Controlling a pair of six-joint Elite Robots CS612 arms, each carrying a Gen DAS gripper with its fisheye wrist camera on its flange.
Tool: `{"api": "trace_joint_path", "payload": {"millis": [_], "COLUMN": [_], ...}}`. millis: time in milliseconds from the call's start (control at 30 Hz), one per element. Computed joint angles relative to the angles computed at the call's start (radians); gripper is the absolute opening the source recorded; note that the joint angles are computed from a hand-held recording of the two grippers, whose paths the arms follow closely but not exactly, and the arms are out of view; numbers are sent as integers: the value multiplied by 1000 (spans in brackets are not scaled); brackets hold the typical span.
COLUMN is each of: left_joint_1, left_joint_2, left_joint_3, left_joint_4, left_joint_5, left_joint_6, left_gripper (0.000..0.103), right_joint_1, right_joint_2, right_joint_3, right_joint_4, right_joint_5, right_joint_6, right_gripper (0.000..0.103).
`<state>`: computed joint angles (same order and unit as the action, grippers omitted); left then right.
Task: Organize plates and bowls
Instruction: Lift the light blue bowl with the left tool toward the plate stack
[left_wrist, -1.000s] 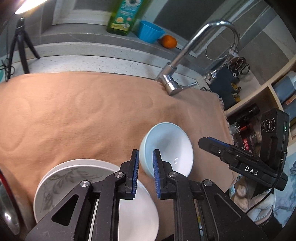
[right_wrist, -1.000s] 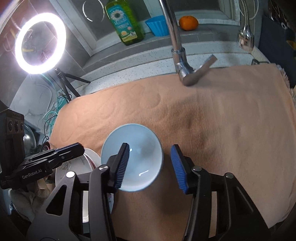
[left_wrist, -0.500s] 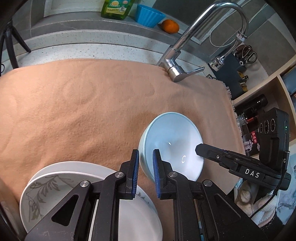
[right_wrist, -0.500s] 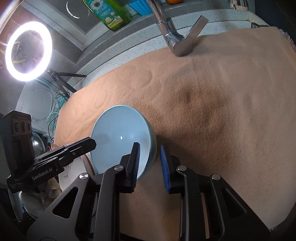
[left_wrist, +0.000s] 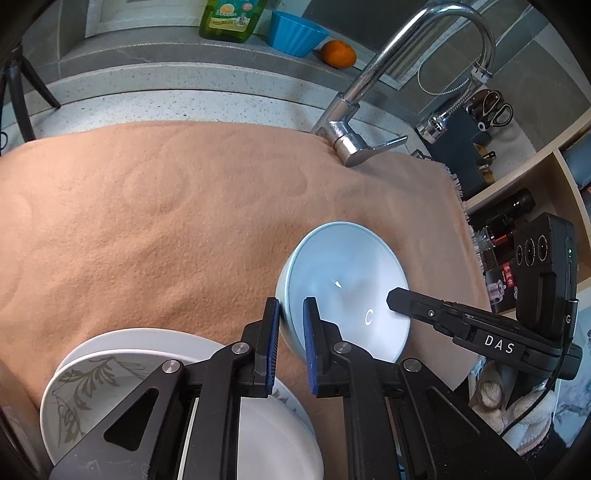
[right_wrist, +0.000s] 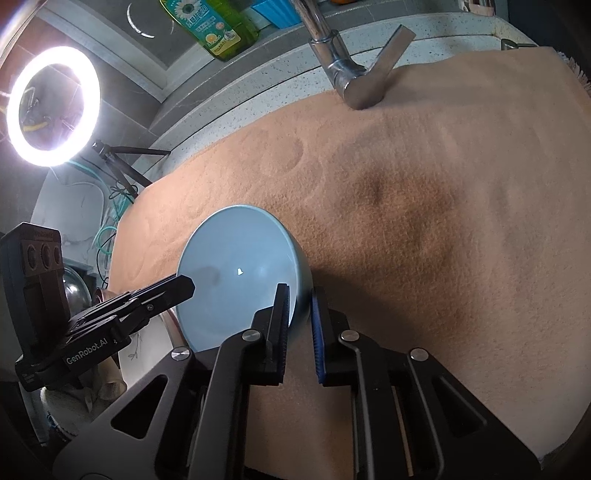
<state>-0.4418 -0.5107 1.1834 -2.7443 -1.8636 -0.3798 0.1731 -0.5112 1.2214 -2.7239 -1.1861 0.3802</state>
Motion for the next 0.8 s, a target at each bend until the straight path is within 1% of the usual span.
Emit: {"api": "trace_joint_path", "payload": {"millis": [167, 367, 633, 800], "left_joint_1": [6, 16, 43, 63], "left_joint_2": [-23, -68, -131, -169], "left_joint_3": [34, 98, 205, 274], "left_joint_4": [-49, -137, -248, -297], "left_joint_5": [8, 46, 92, 124], "left_joint_6": [-11, -32, -85, -127], "left_gripper": [11, 11, 11, 11], "right_joint_1": [6, 26, 66, 96], "right_joint_2": [-9, -14, 4, 22], "right_joint_3": [-7, -36, -116, -169], "right_joint_4": [-11, -13, 12, 41], "right_joint_5": [4, 12, 45, 76], "right_joint_6": [-12, -42, -101, -145], "right_gripper": [11, 11, 11, 11]}}
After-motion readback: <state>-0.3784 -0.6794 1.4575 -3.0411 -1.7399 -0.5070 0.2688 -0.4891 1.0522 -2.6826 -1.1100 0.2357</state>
